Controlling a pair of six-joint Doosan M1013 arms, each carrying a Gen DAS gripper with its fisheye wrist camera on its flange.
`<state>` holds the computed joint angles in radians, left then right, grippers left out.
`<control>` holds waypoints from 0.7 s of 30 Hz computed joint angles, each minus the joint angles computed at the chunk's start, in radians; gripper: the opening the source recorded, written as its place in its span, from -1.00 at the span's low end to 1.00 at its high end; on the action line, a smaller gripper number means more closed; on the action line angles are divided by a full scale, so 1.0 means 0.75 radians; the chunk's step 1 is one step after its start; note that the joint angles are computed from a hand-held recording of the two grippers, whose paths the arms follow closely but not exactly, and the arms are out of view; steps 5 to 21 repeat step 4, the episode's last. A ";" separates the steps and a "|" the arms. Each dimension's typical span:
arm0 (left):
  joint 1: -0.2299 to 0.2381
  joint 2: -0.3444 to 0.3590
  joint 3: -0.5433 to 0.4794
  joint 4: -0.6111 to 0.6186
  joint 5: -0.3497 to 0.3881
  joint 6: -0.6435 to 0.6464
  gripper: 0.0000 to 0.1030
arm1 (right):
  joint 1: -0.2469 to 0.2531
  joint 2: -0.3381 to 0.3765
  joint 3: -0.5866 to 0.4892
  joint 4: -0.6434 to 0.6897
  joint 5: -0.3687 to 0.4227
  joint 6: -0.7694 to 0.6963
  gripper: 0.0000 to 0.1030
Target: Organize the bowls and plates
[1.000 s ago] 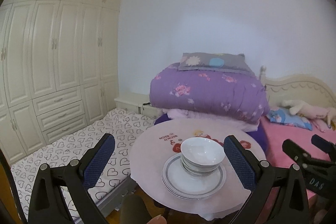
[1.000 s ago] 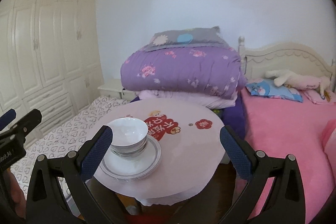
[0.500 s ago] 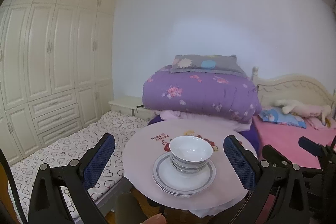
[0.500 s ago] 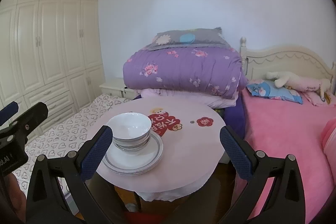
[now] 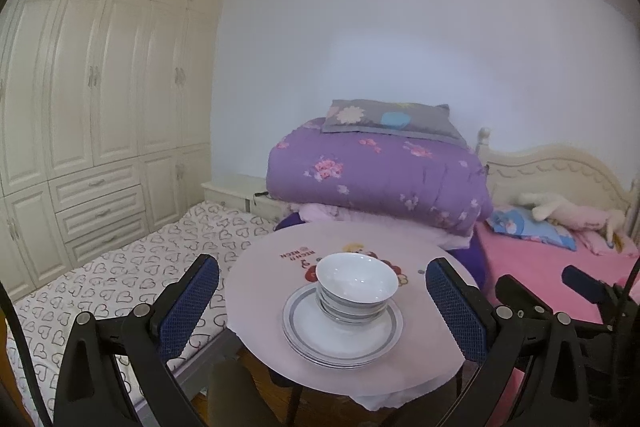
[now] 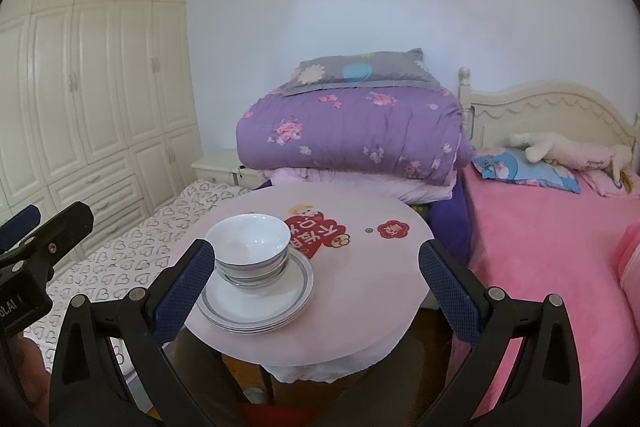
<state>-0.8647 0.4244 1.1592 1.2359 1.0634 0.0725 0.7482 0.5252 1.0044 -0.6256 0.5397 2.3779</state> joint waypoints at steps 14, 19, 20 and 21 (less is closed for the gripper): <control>0.000 -0.008 0.009 0.003 -0.011 -0.003 0.99 | 0.000 0.001 -0.001 0.010 0.000 -0.008 1.00; 0.000 -0.008 0.009 0.003 -0.011 -0.003 0.99 | 0.000 0.001 -0.001 0.010 0.000 -0.008 1.00; 0.000 -0.008 0.009 0.003 -0.011 -0.003 0.99 | 0.000 0.001 -0.001 0.010 0.000 -0.008 1.00; 0.000 -0.008 0.009 0.003 -0.011 -0.003 0.99 | 0.000 0.001 -0.001 0.010 0.000 -0.008 1.00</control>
